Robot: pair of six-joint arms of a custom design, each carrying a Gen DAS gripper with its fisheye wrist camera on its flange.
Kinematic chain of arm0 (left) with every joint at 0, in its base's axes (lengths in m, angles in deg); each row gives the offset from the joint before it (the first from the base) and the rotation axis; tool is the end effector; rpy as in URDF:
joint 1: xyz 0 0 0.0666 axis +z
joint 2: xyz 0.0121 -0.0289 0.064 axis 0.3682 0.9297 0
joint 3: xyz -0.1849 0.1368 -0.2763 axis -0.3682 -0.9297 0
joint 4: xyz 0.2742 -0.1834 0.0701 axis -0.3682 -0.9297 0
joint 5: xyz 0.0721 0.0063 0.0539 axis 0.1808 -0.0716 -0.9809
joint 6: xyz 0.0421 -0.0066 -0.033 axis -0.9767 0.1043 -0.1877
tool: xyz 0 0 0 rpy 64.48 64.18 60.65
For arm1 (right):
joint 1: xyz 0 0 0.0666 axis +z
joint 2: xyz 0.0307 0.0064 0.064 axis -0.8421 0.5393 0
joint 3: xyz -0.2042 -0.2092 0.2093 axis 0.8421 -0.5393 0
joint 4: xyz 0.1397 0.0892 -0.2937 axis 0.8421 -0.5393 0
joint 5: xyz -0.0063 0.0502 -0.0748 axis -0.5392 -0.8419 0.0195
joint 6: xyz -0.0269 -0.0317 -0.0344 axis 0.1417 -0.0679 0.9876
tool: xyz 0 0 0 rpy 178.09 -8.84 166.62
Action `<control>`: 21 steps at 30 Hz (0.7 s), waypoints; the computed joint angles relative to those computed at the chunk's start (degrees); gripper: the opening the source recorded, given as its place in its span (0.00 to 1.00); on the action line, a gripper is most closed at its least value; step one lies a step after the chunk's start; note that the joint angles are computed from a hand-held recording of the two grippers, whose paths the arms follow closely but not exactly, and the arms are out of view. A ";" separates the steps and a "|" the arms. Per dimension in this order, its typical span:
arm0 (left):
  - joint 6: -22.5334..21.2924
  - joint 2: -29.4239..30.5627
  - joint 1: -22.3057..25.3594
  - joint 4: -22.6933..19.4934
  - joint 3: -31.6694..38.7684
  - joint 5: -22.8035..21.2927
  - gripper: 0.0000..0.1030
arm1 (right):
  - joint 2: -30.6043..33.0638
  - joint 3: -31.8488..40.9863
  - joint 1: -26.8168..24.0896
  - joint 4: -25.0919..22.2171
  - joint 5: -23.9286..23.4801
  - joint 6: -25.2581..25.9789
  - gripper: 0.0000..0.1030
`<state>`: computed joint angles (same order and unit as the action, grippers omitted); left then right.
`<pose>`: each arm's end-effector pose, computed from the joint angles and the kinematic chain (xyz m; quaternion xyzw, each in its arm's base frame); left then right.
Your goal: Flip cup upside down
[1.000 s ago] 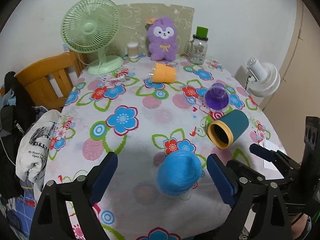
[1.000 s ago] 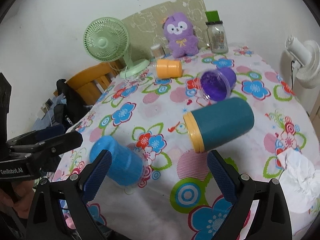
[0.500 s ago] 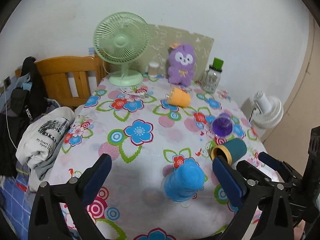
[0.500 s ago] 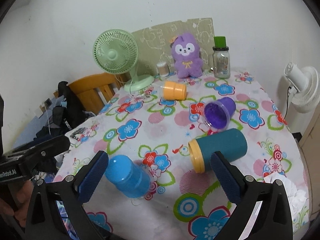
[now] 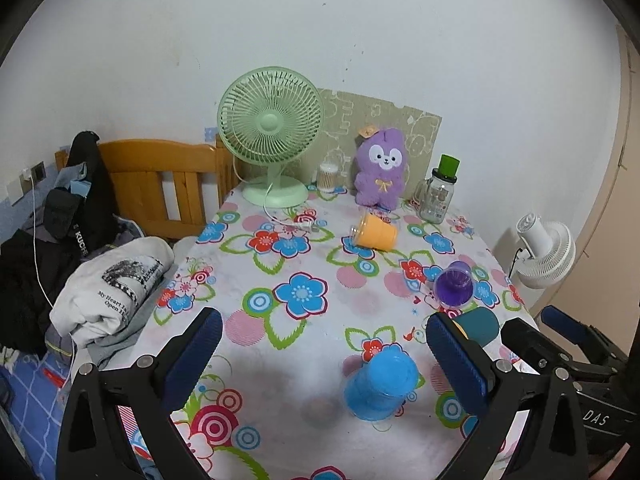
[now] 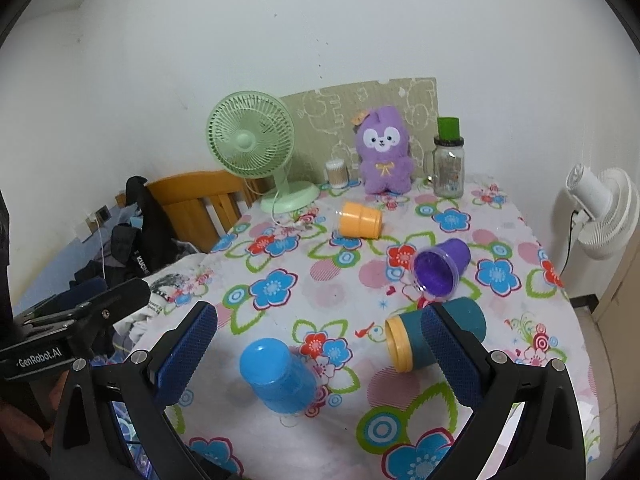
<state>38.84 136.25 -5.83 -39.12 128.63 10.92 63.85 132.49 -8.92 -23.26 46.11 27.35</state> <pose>0.3643 -0.1866 0.4469 0.1002 0.8830 -0.1239 0.4415 0.3370 0.3471 0.4395 0.0816 0.8825 0.0516 0.4603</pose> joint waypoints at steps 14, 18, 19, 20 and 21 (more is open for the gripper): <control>-0.26 -2.28 -0.79 1.96 -1.50 -1.14 1.00 | -0.37 0.70 1.22 0.61 2.03 0.68 1.00; -0.26 -2.47 -0.95 1.99 -1.60 -1.23 1.00 | -0.20 1.10 1.46 0.46 2.24 0.98 1.00; -0.34 -2.50 -0.93 1.96 -1.62 -1.26 1.00 | -0.14 1.19 1.49 0.36 2.20 1.01 1.00; -0.33 -2.45 -0.96 1.85 -1.50 -1.40 1.00 | -0.11 1.21 1.50 0.37 2.15 1.02 1.00; -0.23 -2.45 -0.96 1.84 -1.53 -1.38 1.00 | -0.12 1.20 1.51 0.41 2.16 0.98 1.00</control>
